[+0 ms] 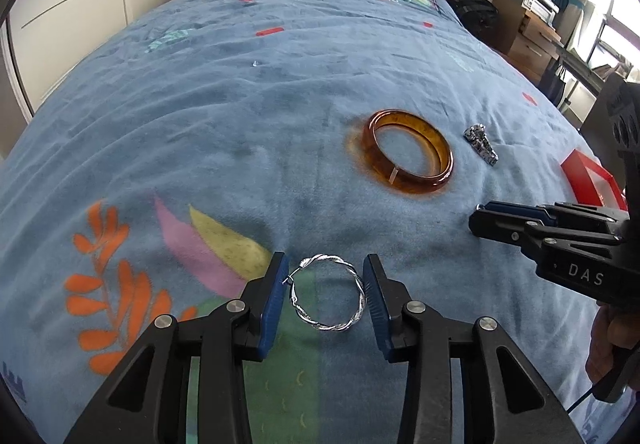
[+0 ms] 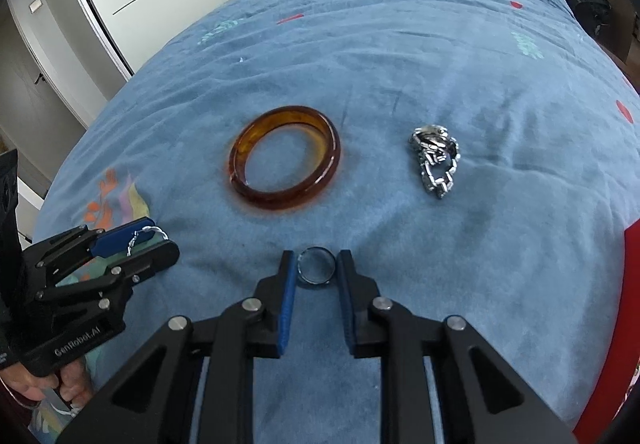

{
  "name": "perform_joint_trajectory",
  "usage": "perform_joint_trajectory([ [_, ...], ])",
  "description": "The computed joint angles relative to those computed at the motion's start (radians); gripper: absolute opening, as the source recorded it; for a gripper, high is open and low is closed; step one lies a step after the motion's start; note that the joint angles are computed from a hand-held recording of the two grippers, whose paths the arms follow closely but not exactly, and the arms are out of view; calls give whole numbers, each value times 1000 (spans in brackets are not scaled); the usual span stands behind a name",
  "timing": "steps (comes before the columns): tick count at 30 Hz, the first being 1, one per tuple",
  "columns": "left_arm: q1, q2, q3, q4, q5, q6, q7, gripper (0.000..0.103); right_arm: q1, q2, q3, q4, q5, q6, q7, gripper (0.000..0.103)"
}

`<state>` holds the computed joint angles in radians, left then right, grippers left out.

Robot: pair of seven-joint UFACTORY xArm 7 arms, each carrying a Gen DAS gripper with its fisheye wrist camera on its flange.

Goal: Organize jewelry
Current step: 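Close left tool on twisted silver hoop while right tool closes on small silver ring, then carry twisted hoop with left tool while right tool carries ring over red box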

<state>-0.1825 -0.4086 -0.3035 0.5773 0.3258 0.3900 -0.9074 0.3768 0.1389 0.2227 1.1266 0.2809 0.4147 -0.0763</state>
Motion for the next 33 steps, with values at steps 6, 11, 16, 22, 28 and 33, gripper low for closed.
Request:
perform_joint_trajectory([
  [6,-41,-4,16,36,-53,37,39,8,-9,-95,0,-72,90,-24,-60,19],
  [11,-49,13,-12,77,-44,44,14,8,-7,-192,-34,-135,145,-13,-104,19],
  [16,-66,22,-29,108,-29,61,-2,2,-5,-282,-75,-194,164,-11,-117,19],
  [22,-99,25,-34,147,-25,78,6,1,-3,-371,-121,-259,179,-16,-121,19],
  [28,-95,43,-54,182,16,146,-15,2,-11,-439,-157,-314,174,-13,-113,19],
  [33,-96,21,-55,126,25,196,-90,60,-17,-465,-179,-339,172,-15,-111,19],
])
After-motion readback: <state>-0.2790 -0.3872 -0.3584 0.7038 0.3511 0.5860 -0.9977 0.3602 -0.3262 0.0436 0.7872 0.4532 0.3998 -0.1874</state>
